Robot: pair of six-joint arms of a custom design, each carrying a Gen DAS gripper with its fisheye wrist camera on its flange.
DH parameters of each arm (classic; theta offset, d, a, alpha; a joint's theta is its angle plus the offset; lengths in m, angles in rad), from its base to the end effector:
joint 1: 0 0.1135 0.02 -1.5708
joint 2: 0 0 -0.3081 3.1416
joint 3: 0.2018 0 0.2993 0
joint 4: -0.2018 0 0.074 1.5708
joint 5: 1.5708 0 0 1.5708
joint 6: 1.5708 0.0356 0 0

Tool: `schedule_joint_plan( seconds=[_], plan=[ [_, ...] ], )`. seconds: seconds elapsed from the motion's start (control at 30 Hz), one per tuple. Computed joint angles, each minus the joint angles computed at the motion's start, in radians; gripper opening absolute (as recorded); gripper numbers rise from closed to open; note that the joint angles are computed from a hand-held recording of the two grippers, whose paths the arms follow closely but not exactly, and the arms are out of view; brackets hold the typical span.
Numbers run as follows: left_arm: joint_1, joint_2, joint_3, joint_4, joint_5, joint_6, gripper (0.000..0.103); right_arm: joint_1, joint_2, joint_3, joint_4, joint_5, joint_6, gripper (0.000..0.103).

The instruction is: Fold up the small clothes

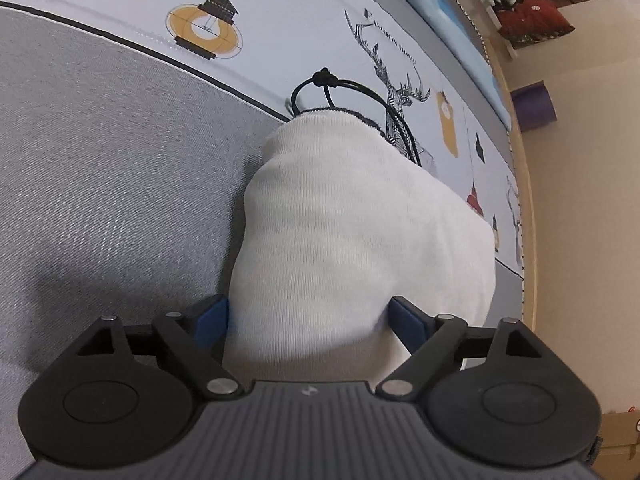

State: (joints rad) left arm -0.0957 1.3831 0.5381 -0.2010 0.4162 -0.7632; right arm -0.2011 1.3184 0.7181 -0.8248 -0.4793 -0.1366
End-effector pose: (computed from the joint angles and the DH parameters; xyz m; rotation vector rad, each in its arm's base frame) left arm 0.2529 -0.0387 0.1445 -0.7448 2.6188 -0.8259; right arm 0.2328 -0.0307 0.1912 0.0411 2.8484 0.6511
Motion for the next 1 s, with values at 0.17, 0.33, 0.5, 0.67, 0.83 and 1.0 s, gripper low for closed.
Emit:
schedule_joint_plan(
  seconds=[0.17,0.33,0.5,0.67,0.83,1.0],
  plan=[
    [-0.002,-0.011,0.011,0.005,-0.019,0.073,0.062,0.08,-0.009,-0.006,0.047,0.018,0.063,0.029],
    [-0.004,-0.129,0.03,-0.065,-0.16,0.205,0.048,0.172,-0.027,-0.021,0.132,0.033,0.176,0.014],
    [0.09,-0.255,0.034,-0.128,-0.247,0.31,0.048,0.335,-0.065,-0.043,0.275,0.029,0.338,0.012],
    [0.246,-0.311,0.051,-0.214,-0.239,0.384,0.058,0.475,-0.089,-0.057,0.42,0.033,0.485,0.011],
    [0.392,-0.424,0.034,-0.264,-0.151,0.535,0.06,0.569,-0.028,-0.025,0.436,0.068,0.531,0.011],
    [0.391,-0.486,0.038,-0.37,-0.083,0.714,0.06,0.579,-0.016,-0.006,0.356,0.117,0.526,0.011]
  ],
)
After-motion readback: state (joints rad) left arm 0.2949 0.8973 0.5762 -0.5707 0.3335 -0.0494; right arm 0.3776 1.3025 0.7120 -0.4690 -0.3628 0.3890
